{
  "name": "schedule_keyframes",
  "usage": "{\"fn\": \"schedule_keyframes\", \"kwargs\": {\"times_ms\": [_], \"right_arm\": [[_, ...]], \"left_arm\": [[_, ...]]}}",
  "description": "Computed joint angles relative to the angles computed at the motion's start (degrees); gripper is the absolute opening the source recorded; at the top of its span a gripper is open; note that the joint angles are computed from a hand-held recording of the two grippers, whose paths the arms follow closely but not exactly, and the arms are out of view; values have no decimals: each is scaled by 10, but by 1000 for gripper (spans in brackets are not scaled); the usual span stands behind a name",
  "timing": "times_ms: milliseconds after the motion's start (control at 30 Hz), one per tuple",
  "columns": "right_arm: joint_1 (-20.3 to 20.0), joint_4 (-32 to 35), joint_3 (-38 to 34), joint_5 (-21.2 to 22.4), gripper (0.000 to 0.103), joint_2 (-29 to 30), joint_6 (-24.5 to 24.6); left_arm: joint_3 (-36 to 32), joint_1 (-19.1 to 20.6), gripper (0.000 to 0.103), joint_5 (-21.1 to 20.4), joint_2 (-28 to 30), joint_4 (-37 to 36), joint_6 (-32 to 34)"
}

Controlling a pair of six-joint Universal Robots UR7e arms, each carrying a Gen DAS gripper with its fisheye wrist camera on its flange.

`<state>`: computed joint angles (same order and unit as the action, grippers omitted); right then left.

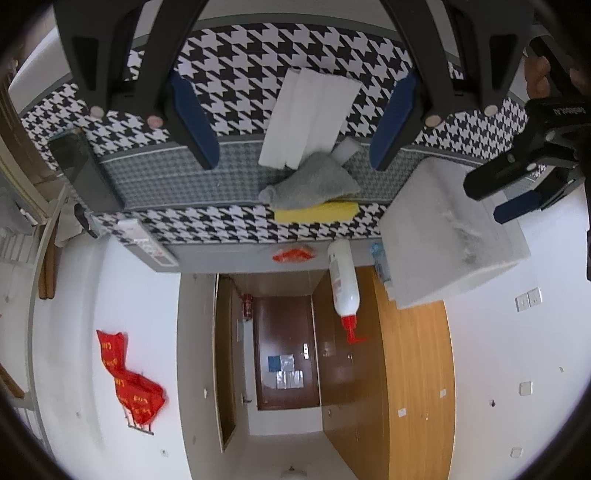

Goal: Organize soft objects
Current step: 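Move both tools toward the white tissues and grey cloth, then close the right gripper on the white tissue stack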

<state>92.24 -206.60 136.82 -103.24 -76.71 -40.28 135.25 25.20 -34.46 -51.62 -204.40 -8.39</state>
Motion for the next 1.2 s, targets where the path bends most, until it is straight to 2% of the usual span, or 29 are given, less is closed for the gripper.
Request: {"fn": "schedule_keyframes", "kwargs": {"times_ms": [233,567,667,833,900,1133,1200], "right_arm": [[-10,21,-9,-10,86,19,-3],[-14,61,-28,-32,86,46,-1],[-14,75,-35,-40,74,52,-1],[-14,96,-44,-55,64,61,5],[-15,109,-49,-60,53,62,7],[-16,121,-53,-69,35,64,7],[-17,125,-55,-67,25,64,5]], "left_arm": [[-2,13,102,-6,-1,29,-22],[-9,27,102,7,1,65,-42],[-11,30,102,7,0,74,-44],[-16,35,102,2,1,84,-45],[-19,37,102,1,1,91,-47],[-24,39,102,-2,3,101,-49],[-25,40,102,-3,5,105,-50]]}}
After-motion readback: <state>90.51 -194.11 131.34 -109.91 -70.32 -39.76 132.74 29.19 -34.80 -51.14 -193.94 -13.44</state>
